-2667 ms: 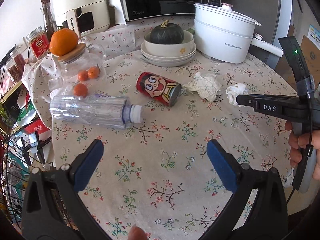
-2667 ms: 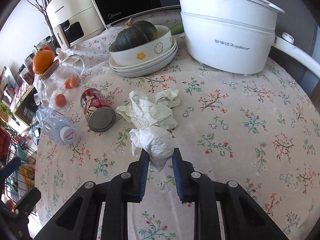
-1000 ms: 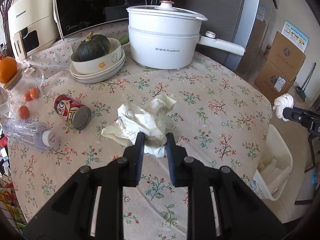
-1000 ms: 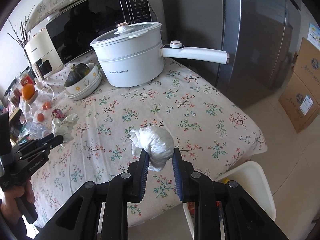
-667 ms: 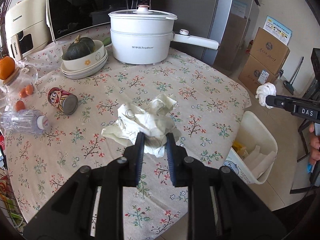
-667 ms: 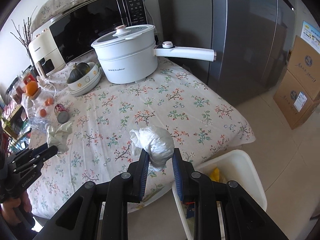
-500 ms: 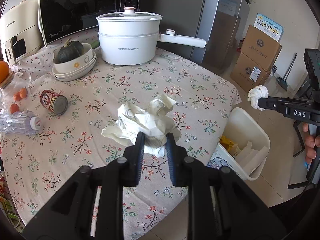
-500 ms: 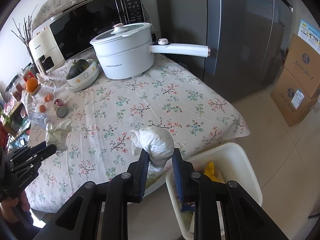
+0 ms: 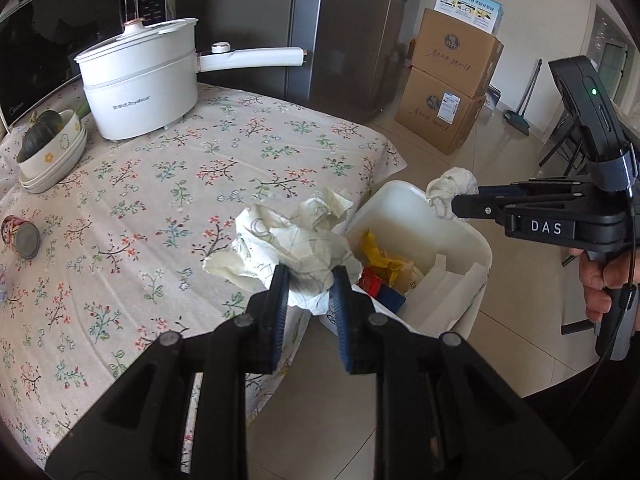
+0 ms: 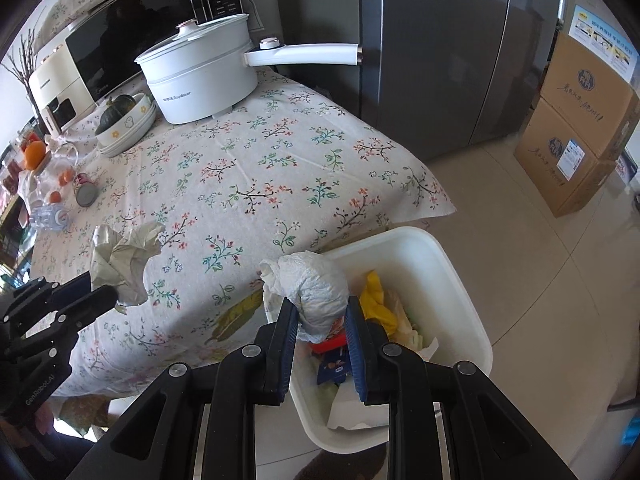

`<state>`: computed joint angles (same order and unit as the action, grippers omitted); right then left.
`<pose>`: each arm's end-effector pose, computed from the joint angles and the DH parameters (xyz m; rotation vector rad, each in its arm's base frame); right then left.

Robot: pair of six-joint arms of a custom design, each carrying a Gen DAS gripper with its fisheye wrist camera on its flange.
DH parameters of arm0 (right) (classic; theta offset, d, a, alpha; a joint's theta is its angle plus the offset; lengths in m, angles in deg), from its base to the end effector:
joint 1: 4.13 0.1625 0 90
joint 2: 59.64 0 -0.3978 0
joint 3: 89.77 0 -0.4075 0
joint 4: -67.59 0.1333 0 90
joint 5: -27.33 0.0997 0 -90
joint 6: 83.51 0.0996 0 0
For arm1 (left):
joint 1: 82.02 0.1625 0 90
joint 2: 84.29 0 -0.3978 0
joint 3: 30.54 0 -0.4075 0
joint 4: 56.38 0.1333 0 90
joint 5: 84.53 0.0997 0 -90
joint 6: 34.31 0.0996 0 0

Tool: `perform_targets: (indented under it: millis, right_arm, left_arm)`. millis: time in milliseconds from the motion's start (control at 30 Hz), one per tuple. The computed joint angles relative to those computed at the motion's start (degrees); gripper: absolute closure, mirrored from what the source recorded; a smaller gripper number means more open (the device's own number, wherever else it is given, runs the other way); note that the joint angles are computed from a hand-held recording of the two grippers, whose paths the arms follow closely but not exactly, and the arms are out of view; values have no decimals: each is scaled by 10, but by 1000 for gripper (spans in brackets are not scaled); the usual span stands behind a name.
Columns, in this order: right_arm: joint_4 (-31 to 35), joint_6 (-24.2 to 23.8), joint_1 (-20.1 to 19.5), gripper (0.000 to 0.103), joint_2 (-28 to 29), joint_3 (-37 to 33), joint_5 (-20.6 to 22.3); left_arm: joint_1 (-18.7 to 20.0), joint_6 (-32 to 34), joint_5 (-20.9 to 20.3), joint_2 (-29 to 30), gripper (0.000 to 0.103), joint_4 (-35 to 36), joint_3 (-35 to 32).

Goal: Collect trash
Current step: 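Carry both tissues over the white bin and open both grippers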

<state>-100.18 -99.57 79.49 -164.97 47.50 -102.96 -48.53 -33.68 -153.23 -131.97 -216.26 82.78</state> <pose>0.0280 -0.3700 0.3491 -0.1547 -2.2268 0.7572 -0.3587 -0.4405 0.0002 1.3350 2.4928 -0.3416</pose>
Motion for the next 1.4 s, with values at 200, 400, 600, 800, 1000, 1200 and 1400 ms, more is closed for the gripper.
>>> perform_targets:
  millis: [200,400,600,800,1000,1200,1400]
  right_arm:
    - [23,9,-36,78,-35,4,9]
    - [28,3,-67,78,-57,6,13]
    - [38,4,-96,78,-73,5,21]
    - [46,2,-112,78,-82,6,25]
    - [48,5,-117,78,-84,7,23]
    - [49,9,-109,77,-77,5,17]
    - [51,12,-93,69,-56,-1,2]
  left_arm:
    - [-15,4,-35,57,79,-3,-26]
    - [-24,12,-51,101,79,-16,-49]
    - [-23,16,-57,130,78,-16,-69]
    - [-30,36,-41,140,43,-36,-64]
    - [-33,39,-7,131,21,-54,-55]
    - [-25,29,17,117,16,-42,-50]
    - [-20,25,53,91,3,-47,-33]
